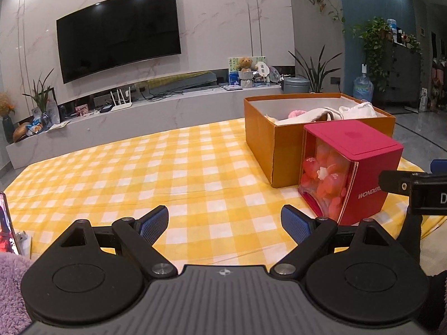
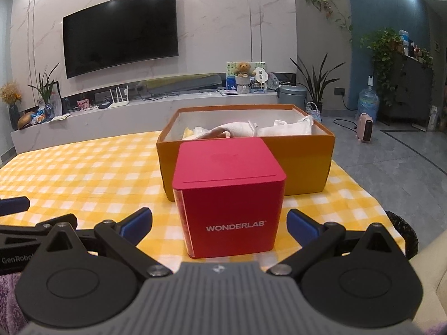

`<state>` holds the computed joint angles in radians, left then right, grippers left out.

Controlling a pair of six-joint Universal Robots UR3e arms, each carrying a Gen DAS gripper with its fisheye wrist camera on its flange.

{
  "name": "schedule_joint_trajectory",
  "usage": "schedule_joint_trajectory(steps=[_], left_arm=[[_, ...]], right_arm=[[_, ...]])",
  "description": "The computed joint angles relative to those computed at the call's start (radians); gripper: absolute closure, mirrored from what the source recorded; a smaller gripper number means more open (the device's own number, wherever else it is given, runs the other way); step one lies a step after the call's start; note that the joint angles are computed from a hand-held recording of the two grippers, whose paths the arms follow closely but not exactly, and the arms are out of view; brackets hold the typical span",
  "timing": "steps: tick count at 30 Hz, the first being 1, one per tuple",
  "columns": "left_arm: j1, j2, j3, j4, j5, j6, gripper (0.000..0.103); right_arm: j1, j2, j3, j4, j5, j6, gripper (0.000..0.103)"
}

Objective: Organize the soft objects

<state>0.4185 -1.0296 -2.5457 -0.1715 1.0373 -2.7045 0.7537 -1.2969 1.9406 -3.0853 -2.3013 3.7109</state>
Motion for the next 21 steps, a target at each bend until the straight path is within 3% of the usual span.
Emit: schedule_joint_trajectory(steps=[21], left_arm=[[0.011, 0.02, 0.006, -0.034, -0.006, 0.009, 0.0]], right_arm=[[0.014, 0.021, -0.016, -0.016, -0.025, -0.014, 0.003]])
